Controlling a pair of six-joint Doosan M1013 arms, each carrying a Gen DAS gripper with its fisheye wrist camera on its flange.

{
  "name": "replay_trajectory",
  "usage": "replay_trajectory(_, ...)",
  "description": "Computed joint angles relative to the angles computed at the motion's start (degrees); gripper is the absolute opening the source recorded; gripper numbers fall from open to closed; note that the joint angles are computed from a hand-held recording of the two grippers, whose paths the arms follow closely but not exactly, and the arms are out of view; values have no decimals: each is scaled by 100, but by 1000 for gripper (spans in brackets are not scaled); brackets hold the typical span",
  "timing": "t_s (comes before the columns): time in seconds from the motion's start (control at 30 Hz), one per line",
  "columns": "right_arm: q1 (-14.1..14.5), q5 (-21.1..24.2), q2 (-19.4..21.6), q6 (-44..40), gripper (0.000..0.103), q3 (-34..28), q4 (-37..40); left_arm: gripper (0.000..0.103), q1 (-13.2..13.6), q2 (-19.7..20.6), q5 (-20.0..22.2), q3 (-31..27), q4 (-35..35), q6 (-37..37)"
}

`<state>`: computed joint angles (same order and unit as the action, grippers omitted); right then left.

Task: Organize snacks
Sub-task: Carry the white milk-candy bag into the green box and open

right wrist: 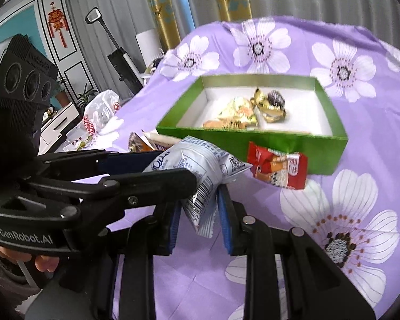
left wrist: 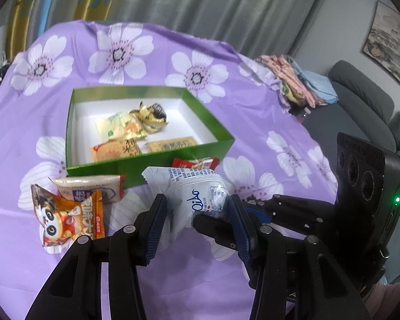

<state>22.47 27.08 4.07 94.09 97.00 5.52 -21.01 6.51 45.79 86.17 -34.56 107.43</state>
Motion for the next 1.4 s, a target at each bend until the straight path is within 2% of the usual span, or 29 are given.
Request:
replay_trajectory(0.63,94,-395,-282,353,27,53,-625,48,-95,-174,-299,-111,40,186)
replay_trajectory(1.0,23,-496,-166,326,27,-139,-747,48,-51,1,-340,-369,7,296)
replay_trajectory(1.4,-137,-599,80,279,27,-467,-798,48,42,376,-226,-852,-148,470)
